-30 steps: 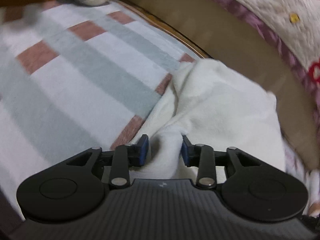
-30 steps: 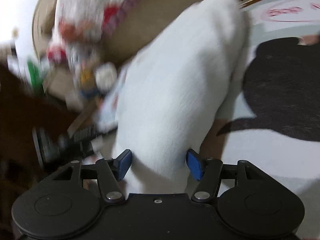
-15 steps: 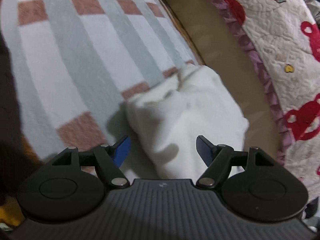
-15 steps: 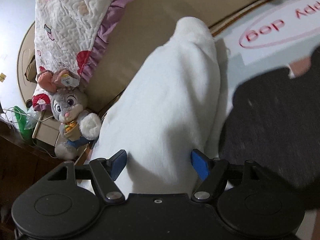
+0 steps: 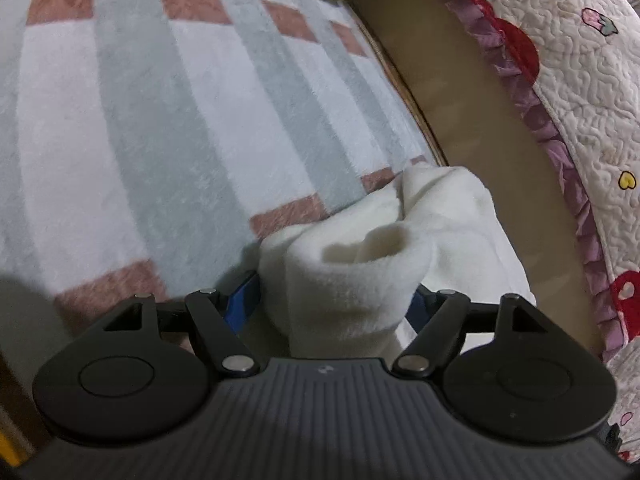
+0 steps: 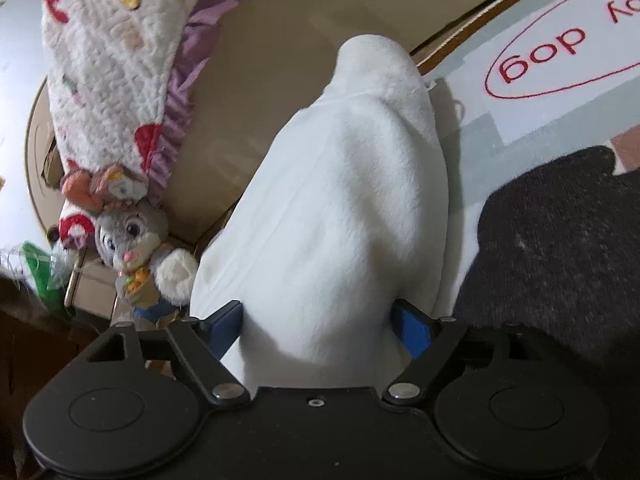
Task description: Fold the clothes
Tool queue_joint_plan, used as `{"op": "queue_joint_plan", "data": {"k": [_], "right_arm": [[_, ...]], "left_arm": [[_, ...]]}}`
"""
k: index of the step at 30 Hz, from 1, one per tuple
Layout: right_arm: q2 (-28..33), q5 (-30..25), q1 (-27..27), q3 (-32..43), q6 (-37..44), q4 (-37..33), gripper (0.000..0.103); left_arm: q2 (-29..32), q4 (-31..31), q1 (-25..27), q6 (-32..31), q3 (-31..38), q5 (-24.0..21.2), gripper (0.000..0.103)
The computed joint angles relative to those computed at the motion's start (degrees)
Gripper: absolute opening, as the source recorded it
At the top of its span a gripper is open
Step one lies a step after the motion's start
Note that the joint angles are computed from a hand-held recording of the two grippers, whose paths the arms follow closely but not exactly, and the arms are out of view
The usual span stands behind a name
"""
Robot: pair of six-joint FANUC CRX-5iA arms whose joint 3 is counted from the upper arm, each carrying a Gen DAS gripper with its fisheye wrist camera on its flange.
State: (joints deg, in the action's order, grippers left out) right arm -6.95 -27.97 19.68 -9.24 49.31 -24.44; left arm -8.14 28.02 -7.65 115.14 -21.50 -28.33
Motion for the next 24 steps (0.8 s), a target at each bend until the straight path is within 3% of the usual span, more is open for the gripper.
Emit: {"op": "queue_joint_plan", "data": {"k": [1, 2, 3, 4, 5, 7, 9, 12, 14, 19, 24], "right_arm": [[0.4, 1.1, 0.0, -0.2, -0.6, 0.2, 0.088], [0.7, 3.2, 0.3, -0.9, -1.6, 0.7, 0.088], [0.9, 5.4, 0.4, -1.4, -0.6, -0.5, 0.086], [1.1, 6.9, 0.5, -1.6, 0.9, -1.3, 0.069], [1.2, 8.6, 1.3, -2.2, 0.6, 0.8, 0.061], [0.6, 10.8, 2.3, -2.4, 2.9, 2.2, 0.050], [0.0, 11.7, 2.7, -1.5, 7.9, 0.9, 0.047], [-0.5, 11.7, 5.0, 0.3, 10.6, 6.2, 0.045], [0.0, 10.6, 5.5, 3.4, 15.0, 4.7, 0.044], [4.2, 5.7, 5.1, 14.6, 29.3, -6.0, 0.044], [12.1, -0.1, 3.9, 28.6, 43.7, -20.1, 0.044]], "left_arm": [[0.2, 1.0, -0.2, -1.0, -0.5, 1.2, 0.060], [0.2, 3.9, -0.5, -4.2, -1.5, 2.6, 0.039], [0.2, 4.2, -0.6, -5.6, -1.3, 2.9, 0.034], [0.2, 1.6, -0.8, -5.8, 0.0, 2.4, 0.032], [0.1, -2.8, -1.0, -5.4, 2.0, 1.6, 0.030], [0.0, -9.3, -1.9, -4.7, 4.9, 1.1, 0.028], [-0.8, -10.8, -2.2, -5.7, 5.4, 1.6, 0.027], [-2.4, -5.8, -1.2, -11.2, 3.1, 4.0, 0.026], [-4.0, -0.6, -0.2, -15.6, 0.8, 6.6, 0.026], [-7.6, 11.5, 1.9, -26.1, -3.2, 13.5, 0.026], [-8.2, 8.8, 7.6, -23.9, 0.9, 14.6, 0.026]]}}
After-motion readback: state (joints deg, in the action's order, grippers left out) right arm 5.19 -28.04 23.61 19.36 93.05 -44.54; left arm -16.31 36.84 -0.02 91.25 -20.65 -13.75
